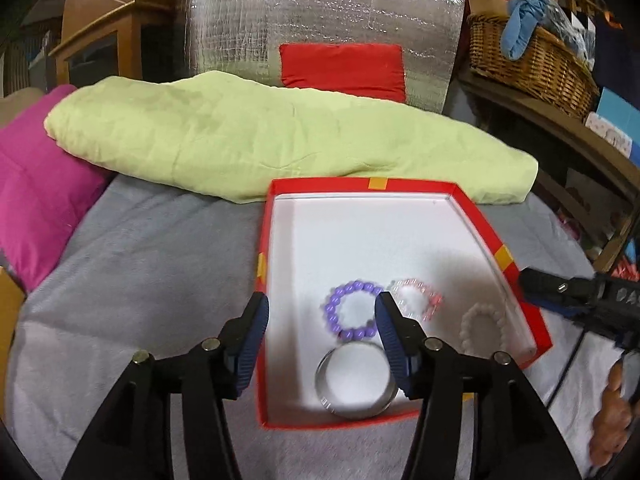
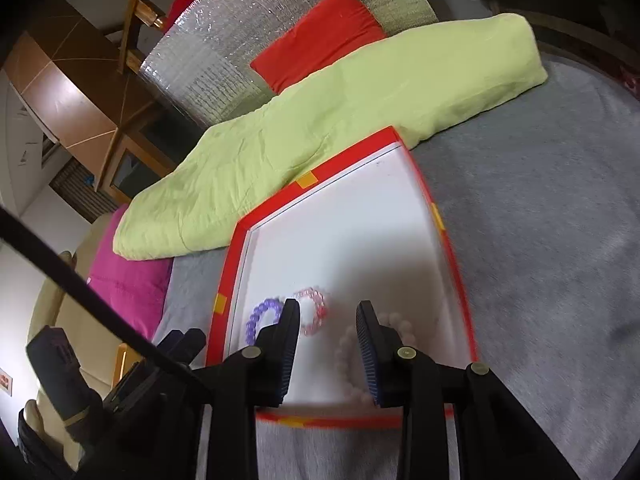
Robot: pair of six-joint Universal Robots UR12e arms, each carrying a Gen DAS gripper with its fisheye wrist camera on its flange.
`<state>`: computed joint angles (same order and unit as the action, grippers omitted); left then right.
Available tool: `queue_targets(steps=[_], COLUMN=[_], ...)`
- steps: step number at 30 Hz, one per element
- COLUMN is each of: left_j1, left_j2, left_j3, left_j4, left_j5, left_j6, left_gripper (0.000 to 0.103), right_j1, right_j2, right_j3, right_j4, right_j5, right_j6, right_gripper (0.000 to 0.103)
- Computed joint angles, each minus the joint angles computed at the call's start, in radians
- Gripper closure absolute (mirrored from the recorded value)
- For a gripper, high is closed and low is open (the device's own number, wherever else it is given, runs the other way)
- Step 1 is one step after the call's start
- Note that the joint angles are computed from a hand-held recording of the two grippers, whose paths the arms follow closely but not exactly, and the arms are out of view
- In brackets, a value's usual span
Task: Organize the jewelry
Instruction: 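Carry the purple bracelet into the tray with the left tool while the right tool places the pink-clear one, then move the left tool back to the pile and grasp the red bead bracelet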
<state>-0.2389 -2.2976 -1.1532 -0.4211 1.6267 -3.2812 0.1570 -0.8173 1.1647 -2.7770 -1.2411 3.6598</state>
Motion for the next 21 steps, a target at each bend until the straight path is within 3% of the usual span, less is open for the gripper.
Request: queue_targets(steps=[7,9,17,21], left_j1=[0.001,0.004,0.020,0.005], left_j2=[0.072,0.097,0.185,0.212], left_j3=[-0.115,-0.153,-0.284,-0.331], left_j4=[0.025,0.021,-0.033,-0.059], left_j5=[0.014,-0.012,-0.227,-0.241], left_j6=[0.060,0.073,0.150,0.241], left_gripper=[0.047,0.047,0.045,0.042], right_j1=[-0.006,-0.008,-0.021,-0.027], right_j2=[-0.069,-0.086,-0.164,-0.184], right_j3=[0.100,0.126,0.250,0.286], right_j4=[0.002,0.016,0.127,0.177], right_j5=[-0.002,-0.001,0.044,0.102], right_j6=[-0.050,-0.064,-0.102,-0.126], right_gripper=[0.065,0.065,0.065,0.065])
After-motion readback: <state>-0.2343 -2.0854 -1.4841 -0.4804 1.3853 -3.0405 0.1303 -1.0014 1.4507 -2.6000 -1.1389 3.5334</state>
